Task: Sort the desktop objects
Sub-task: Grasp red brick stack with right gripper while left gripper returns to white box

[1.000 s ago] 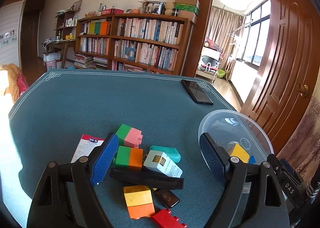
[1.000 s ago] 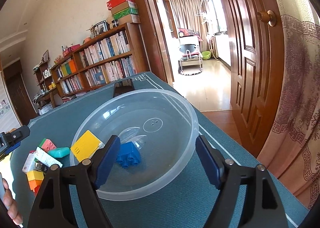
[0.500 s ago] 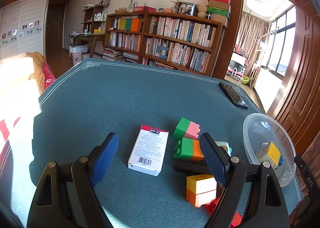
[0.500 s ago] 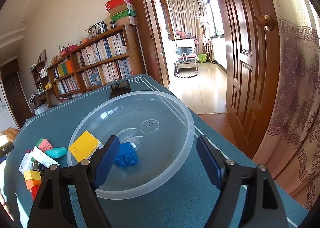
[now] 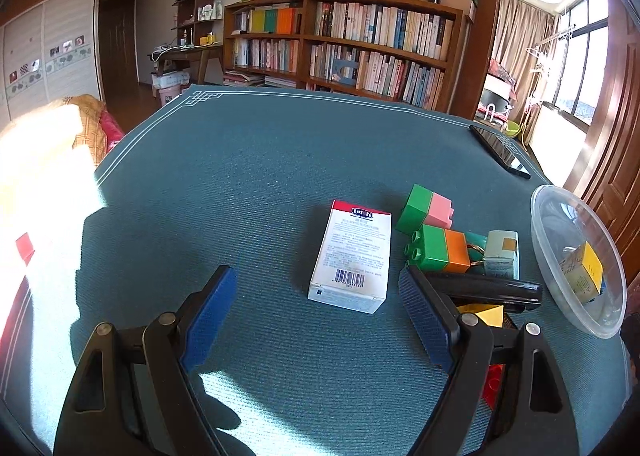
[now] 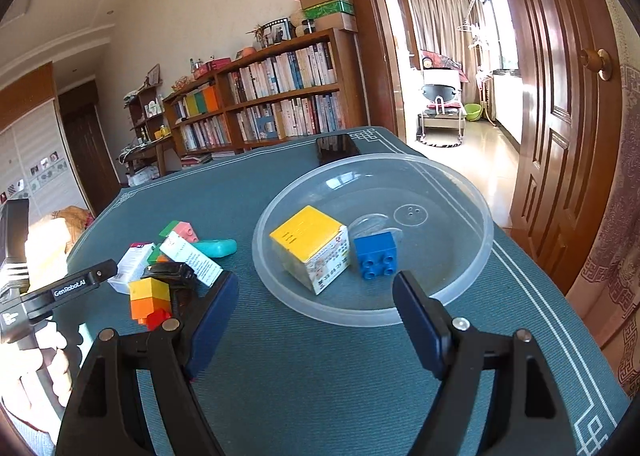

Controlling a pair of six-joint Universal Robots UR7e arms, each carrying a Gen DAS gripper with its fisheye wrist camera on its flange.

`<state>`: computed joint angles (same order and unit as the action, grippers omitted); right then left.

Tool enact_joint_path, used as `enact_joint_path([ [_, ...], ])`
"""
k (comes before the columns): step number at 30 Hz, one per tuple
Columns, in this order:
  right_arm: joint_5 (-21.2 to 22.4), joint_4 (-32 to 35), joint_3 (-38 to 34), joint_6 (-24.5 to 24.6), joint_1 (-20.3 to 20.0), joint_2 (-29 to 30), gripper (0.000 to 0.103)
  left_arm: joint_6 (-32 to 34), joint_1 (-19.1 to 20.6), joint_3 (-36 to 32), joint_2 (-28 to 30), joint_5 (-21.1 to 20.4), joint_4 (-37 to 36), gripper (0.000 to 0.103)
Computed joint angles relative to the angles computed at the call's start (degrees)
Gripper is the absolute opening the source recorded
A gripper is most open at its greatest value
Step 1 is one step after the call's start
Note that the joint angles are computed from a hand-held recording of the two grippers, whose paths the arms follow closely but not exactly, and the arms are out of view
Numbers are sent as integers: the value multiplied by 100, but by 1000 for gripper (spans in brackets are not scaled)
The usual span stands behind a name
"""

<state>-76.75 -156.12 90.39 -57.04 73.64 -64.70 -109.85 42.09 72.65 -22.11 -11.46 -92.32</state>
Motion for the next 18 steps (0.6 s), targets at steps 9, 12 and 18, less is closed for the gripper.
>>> enact_joint_path([
  [9,-73,1083,463,-1184,149,-252,82,-19,-37,157,-49,-39,-163,86],
  [12,-295,1355,509,-1483,236,-230,82,33,-25,210,-81,-29,-300,86],
  [18,-825,1628,324,-1534,421,37,73,249,-22,289,-101,-29,-585,86],
])
